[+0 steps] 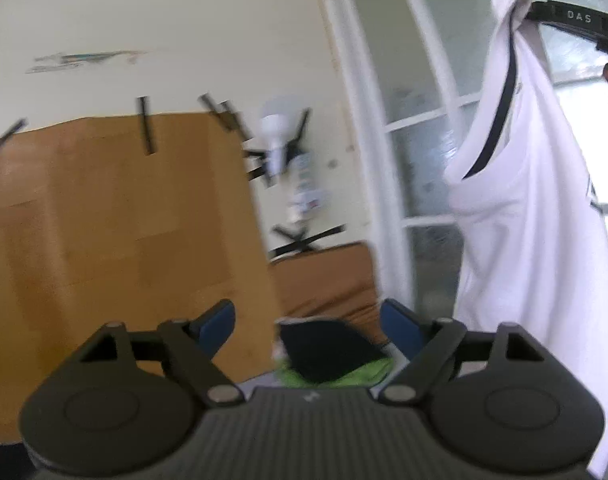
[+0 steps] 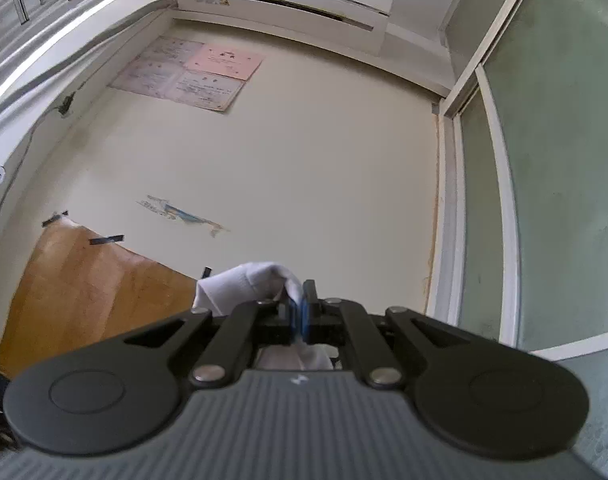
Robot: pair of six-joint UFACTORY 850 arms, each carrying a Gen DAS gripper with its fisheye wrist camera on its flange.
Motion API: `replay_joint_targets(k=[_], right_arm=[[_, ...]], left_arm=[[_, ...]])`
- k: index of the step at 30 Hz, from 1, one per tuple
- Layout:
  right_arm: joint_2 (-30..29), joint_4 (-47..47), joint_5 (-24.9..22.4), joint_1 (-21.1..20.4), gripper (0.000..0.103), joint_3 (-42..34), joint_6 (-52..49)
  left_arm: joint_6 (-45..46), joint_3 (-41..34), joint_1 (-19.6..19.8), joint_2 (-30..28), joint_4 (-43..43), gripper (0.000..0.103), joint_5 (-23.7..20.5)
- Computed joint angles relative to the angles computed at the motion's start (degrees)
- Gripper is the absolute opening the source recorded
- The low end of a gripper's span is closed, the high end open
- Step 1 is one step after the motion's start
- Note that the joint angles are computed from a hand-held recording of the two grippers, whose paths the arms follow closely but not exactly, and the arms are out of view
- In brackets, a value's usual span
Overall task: Fold small clothes
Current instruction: 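Hold the T-shirt up by its shoulders with both grippers and shake it out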
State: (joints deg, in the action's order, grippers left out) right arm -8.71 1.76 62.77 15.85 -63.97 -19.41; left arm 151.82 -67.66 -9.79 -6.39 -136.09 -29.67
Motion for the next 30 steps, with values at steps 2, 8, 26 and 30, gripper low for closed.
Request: replay_joint_targets(k=[2, 8, 26, 30], right_arm=[[0.41, 0.08, 1.84, 0.71, 0.006, 0.70, -2.87], [4.07, -2.68, 8.63, 1.41, 0.006, 5.17, -5.48], [8.99, -6.11, 18.41, 1.01, 0.006, 11.73, -1.16], [8.68, -4.43, 18.55, 1.05, 0.006, 11.65, -1.25]], left_arm=[[-2.21, -0.43, 0.08, -1.03, 2.88, 0.096, -4.93], [-10.49, -1.63, 1.92, -3.46, 13.88, 0.103, -21.36], [-42.46, -23.55, 2.64, -20.67, 31.61, 0.098, -61.33], [-38.00, -17.78, 2.20, -16.79, 30.19, 0.011, -58.13]])
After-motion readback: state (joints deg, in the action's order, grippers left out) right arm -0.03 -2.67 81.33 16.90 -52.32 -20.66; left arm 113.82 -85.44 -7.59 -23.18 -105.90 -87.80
